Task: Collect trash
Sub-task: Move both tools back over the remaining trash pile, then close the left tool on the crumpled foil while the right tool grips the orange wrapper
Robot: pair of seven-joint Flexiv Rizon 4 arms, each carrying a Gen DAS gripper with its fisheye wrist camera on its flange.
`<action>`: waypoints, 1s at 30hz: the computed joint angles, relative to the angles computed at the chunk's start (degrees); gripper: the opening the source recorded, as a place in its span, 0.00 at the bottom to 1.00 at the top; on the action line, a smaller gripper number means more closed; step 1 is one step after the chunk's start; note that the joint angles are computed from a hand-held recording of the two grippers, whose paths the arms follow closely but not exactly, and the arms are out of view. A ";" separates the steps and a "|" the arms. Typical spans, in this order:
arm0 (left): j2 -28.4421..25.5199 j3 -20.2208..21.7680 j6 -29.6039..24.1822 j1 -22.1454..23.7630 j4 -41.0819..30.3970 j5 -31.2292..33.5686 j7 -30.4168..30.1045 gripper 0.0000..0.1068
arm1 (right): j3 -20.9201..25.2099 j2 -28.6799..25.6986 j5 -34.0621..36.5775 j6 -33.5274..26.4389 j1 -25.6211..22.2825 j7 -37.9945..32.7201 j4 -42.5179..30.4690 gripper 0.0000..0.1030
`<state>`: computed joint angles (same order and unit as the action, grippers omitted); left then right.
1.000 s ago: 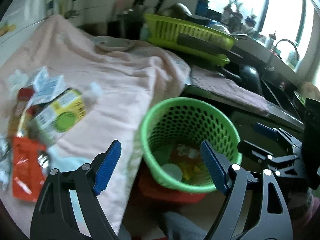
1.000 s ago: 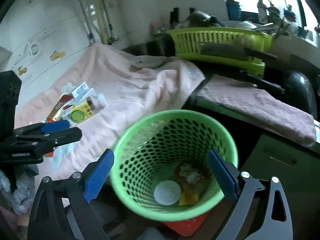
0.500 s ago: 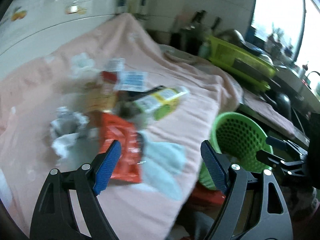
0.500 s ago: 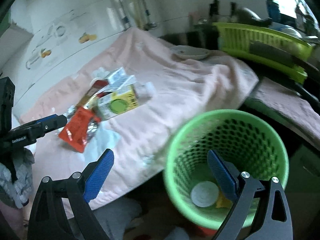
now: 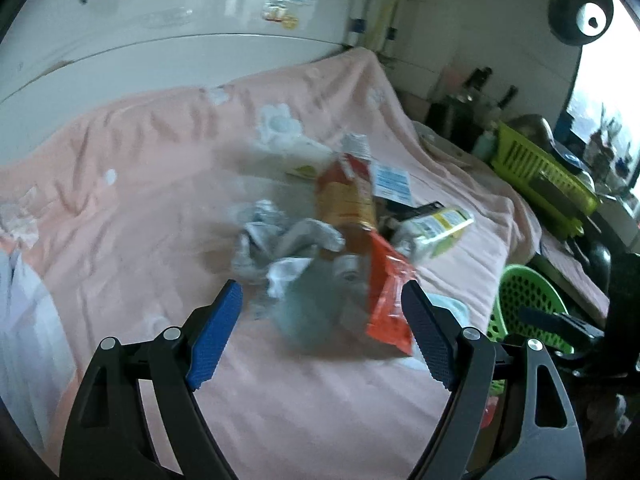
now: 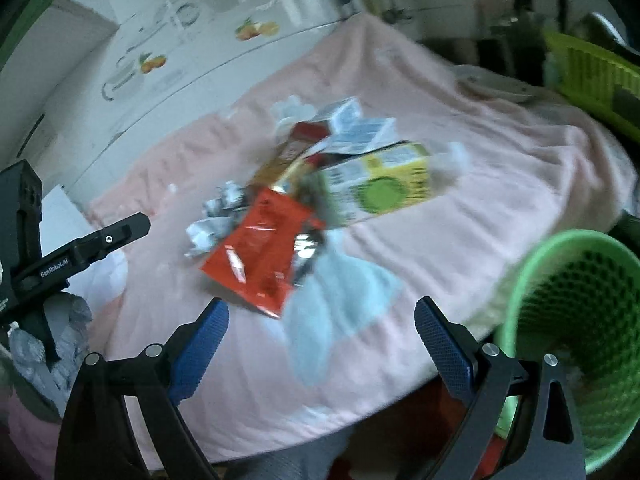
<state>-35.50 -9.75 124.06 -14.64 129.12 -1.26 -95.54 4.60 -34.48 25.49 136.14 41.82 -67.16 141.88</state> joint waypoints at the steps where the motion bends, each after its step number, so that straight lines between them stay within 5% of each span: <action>1: -0.04 0.09 0.36 0.41 0.29 0.19 -0.19 0.75 | 0.47 -0.14 -1.67 -0.93 -0.87 0.41 -1.09 0.88; 7: -0.47 -0.45 1.45 3.86 1.17 1.97 -1.88 0.74 | 2.33 -2.07 -9.21 -4.48 -4.84 4.37 -6.44 0.88; 21: -1.35 -1.36 0.19 8.78 0.17 4.34 -4.24 0.74 | -7.96 -5.74 -8.56 -17.63 1.58 7.17 -16.80 0.84; 30: -3.48 -2.43 -4.48 9.12 -4.87 3.48 -3.55 0.70 | -8.34 -6.39 -11.86 -19.19 0.94 9.42 -16.80 0.60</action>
